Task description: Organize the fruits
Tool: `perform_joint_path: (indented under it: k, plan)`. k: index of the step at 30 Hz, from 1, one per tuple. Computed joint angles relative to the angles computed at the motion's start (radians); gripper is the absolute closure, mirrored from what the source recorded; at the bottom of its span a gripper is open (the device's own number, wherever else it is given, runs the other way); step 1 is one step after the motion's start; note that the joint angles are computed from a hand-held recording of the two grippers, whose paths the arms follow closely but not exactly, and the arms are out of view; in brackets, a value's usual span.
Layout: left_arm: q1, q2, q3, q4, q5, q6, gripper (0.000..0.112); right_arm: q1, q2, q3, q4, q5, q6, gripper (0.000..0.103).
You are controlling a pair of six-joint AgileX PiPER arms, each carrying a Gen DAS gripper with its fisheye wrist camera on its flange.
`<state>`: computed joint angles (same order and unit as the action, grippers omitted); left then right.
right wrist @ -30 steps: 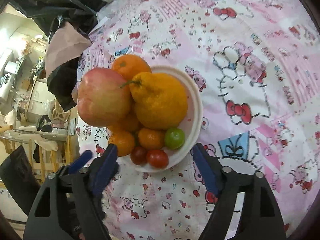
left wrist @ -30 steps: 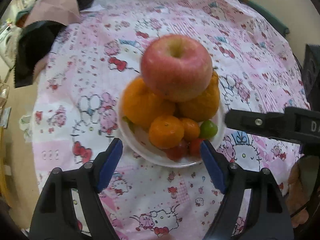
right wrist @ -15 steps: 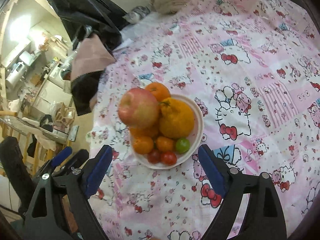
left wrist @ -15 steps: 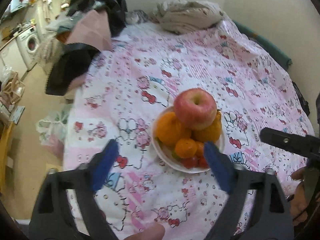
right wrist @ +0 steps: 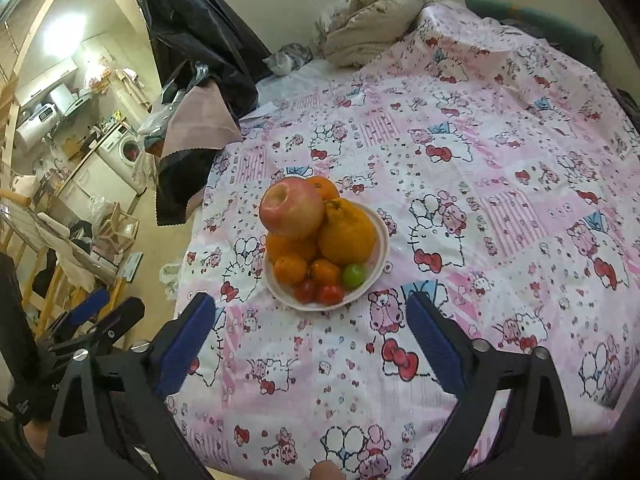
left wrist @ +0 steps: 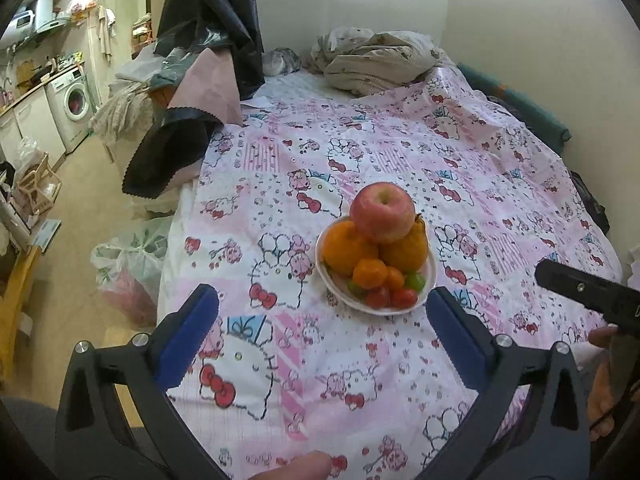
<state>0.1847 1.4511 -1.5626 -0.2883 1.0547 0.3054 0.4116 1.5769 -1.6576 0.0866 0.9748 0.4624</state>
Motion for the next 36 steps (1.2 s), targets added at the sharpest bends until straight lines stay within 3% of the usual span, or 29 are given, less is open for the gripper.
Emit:
perform_joint_path:
  k: [3, 8, 15, 36]
  plan:
    - [0.028, -0.040, 0.059, -0.058, -0.002, 0.041, 0.009, 0.044, -0.048, 0.068, -0.081, -0.052, 0.047, 0.000]
    - [-0.002, -0.090, 0.137, 0.011, -0.099, 0.010, 0.009, 0.126, -0.104, 0.188, -0.281, -0.141, 0.202, 0.000]
    - [-0.046, -0.073, 0.157, 0.070, -0.164, -0.043, 0.009, 0.176, -0.049, 0.162, -0.445, -0.123, 0.273, 0.000]
    - [-0.052, -0.069, 0.159, 0.051, -0.169, -0.043, 0.009, 0.215, -0.035, 0.153, -0.527, -0.112, 0.296, 0.000]
